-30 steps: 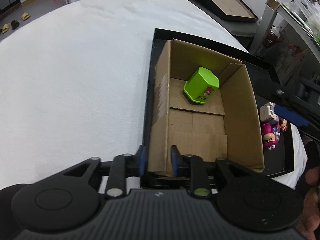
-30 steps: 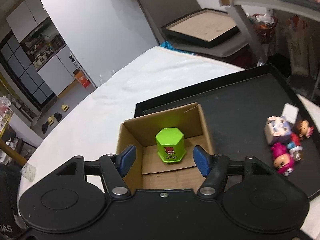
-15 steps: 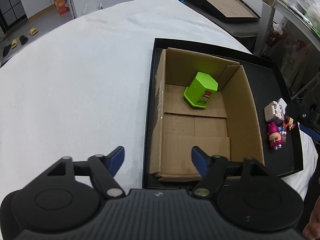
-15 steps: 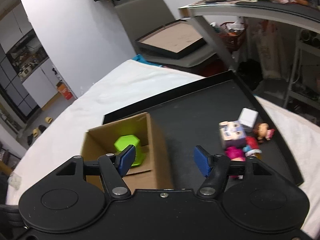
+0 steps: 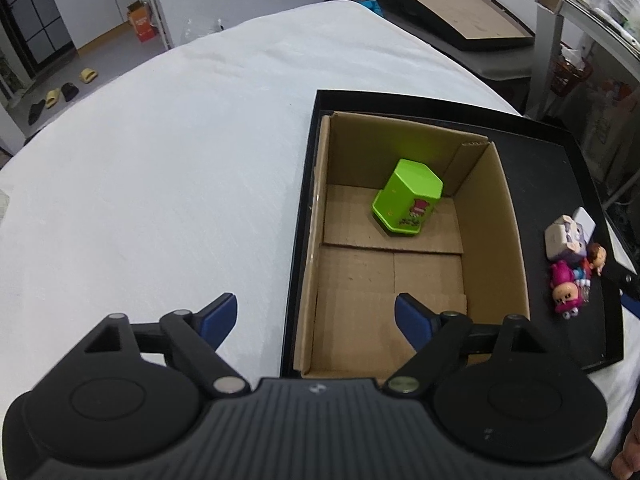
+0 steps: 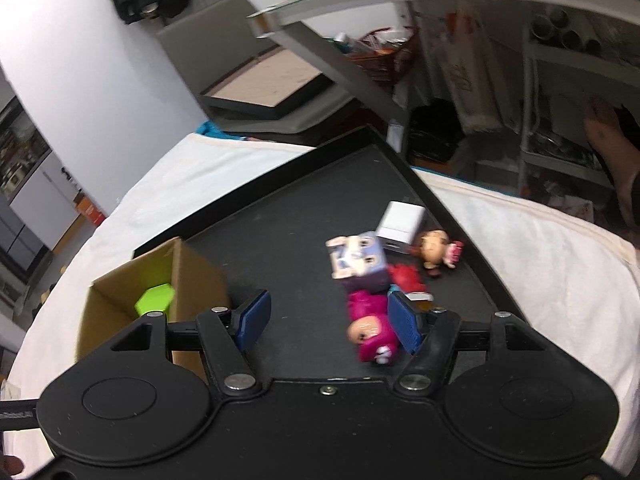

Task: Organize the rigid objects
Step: 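Open the left tool off the box wall and move the right tool back to the toys, then grasp the red figure with honey-jar cup using the right tool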

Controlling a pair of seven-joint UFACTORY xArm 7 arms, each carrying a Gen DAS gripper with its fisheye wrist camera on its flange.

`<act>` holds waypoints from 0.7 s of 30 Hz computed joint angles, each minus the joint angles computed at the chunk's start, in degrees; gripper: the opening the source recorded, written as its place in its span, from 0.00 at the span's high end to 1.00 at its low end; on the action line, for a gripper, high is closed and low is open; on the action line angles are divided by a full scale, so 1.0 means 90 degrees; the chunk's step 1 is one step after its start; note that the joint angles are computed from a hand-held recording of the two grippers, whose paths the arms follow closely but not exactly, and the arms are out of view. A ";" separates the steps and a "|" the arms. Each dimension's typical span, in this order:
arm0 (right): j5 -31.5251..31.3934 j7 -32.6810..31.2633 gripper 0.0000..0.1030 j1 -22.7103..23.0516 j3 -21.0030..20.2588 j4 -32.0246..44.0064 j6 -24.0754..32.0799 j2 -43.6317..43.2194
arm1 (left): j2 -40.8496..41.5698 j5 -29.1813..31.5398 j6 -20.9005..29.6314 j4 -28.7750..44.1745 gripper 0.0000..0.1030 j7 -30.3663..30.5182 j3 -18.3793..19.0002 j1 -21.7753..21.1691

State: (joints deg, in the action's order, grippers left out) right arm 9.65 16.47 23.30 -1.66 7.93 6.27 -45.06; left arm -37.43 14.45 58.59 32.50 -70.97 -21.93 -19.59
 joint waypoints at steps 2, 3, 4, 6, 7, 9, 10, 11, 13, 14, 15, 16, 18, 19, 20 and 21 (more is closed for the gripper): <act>0.0007 -0.0044 0.37 -0.0034 -0.0103 0.0012 -0.0083 0.0202 | 0.0175 0.0090 0.0085 0.0136 0.17 -0.0008 -0.0056 0.0065; 0.0000 -0.0041 0.37 -0.0094 -0.0100 0.0038 -0.0079 0.0314 | 0.0268 0.0146 0.0127 0.0207 0.17 0.0005 -0.0074 0.0083; -0.0002 -0.0034 0.37 -0.0149 -0.0097 0.0060 -0.0079 0.0423 | 0.0369 0.0201 0.0189 0.0292 0.17 0.0004 -0.0098 0.0100; 0.0021 -0.0027 0.38 -0.0229 -0.0142 0.0119 -0.0131 0.0689 | 0.0571 0.0305 0.0305 0.0466 0.17 -0.0023 -0.0117 0.0125; 0.0036 -0.0039 0.38 -0.0234 -0.0179 0.0137 -0.0166 0.0791 | 0.0625 0.0339 0.0330 0.0513 0.17 -0.0040 -0.0108 0.0116; 0.0088 -0.0089 0.38 -0.0184 -0.0303 0.0206 -0.0281 0.1075 | 0.0787 0.0443 0.0419 0.0644 0.17 -0.0083 -0.0120 0.0115; 0.0112 -0.0105 0.38 -0.0165 -0.0340 0.0229 -0.0315 0.1169 | 0.0861 0.0498 0.0477 0.0706 0.17 -0.0101 -0.0127 0.0107; 0.0147 -0.0136 0.38 -0.0112 -0.0410 0.0257 -0.0384 0.1298 | 0.0956 0.0548 0.0516 0.0767 0.17 -0.0122 -0.0126 0.0101; 0.0203 -0.0188 0.38 -0.0029 -0.0510 0.0325 -0.0469 0.1548 | 0.1102 0.0607 0.0549 0.0863 0.17 -0.0148 -0.0086 0.0065; 0.0237 -0.0225 0.38 0.0043 -0.0579 0.0365 -0.0501 0.1679 | 0.1122 0.0620 0.0519 0.0861 0.17 -0.0113 -0.0032 0.0032; 0.0274 -0.0279 0.38 0.0123 -0.0670 0.0420 -0.0498 0.1793 | 0.1156 0.0637 0.0513 0.0874 0.17 -0.0113 0.0000 0.0020; 0.0323 -0.0329 0.38 0.0197 -0.0754 0.0473 -0.0465 0.1896 | 0.1195 0.0657 0.0540 0.0904 0.17 -0.0158 0.0007 0.0021; 0.0477 -0.0407 0.39 0.0350 -0.0906 0.0461 -0.0620 0.2036 | 0.1274 0.0686 0.0577 0.0958 0.17 -0.0206 0.0040 0.0012; 0.0523 -0.0416 0.38 0.0371 -0.0936 0.0441 -0.0722 0.2073 | 0.1318 0.0706 0.0592 0.0993 0.17 -0.0220 0.0053 0.0006; 0.0555 -0.0493 0.38 0.0506 -0.1086 0.0447 -0.0758 0.2084 | 0.1365 0.0730 0.0596 0.1028 0.17 -0.0244 0.0062 0.0003; 0.0570 -0.0563 0.38 0.0601 -0.1183 0.0451 -0.0786 0.2090 | 0.1384 0.0741 0.0603 0.1043 0.17 -0.0263 0.0078 -0.0008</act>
State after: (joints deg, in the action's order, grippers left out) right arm 14.78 11.40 28.71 -12.31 11.99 -0.81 -26.25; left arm -24.98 21.12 64.02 41.88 -73.34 -21.23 -19.66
